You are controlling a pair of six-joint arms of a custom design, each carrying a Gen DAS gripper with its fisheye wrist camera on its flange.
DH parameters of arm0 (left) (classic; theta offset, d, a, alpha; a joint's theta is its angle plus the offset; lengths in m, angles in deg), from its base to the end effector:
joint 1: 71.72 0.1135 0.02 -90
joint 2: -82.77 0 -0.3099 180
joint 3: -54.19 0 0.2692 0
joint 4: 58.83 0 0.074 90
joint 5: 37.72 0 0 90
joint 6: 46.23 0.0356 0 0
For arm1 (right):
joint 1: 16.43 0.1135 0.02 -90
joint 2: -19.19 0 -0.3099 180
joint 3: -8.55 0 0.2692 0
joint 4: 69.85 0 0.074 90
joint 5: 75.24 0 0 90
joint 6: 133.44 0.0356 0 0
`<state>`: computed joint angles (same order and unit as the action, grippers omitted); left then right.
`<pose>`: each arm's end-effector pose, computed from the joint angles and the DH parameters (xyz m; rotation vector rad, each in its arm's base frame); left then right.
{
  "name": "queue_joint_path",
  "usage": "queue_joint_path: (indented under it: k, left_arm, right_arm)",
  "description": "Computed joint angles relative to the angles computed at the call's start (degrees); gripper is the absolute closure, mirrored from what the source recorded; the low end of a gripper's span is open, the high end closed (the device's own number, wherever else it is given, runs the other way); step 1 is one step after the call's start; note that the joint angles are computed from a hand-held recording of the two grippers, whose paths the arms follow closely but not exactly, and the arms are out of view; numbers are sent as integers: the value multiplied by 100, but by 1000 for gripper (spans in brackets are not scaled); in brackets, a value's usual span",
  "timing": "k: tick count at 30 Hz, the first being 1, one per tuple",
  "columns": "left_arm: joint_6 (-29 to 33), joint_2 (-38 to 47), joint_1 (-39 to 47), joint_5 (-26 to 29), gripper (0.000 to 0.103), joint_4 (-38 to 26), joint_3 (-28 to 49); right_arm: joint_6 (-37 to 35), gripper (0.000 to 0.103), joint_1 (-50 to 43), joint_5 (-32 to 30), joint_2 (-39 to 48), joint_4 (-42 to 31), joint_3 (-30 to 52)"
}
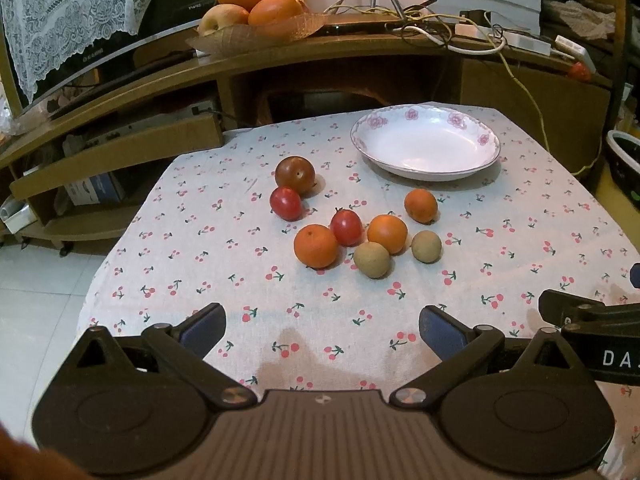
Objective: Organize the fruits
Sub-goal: 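Move both tools toward the cluster of fruit beside the plate, then grasp a small brown round fruit with the right tool while the left tool grasps a tangerine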
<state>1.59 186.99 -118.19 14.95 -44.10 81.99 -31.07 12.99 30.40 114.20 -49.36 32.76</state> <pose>0.1588 -0.1358 0.0622 -0.1118 2.3488 0.1533 0.1831 0.0922 0.0847 -0.2384 2.3935 0.0010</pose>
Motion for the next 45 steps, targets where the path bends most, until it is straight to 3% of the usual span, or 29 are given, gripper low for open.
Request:
queue_joint_path:
  k: [21,30,37,45]
  left_arm:
    - [40,128,141,119,0,66,-11]
    - [223,272,364,170,0,412,-125]
    - [691,458,622,192,0,865,-176]
    - [1614,607,1157,644,0,1510,-199]
  right_arm:
    - [52,6,79,-68,227,-21,118]
    - [-34,9,59,-280,413,-14,249]
    - [-311,17,-23,-639,652,15,472]
    - [-728,27,-308,-1191,998,-69,943]
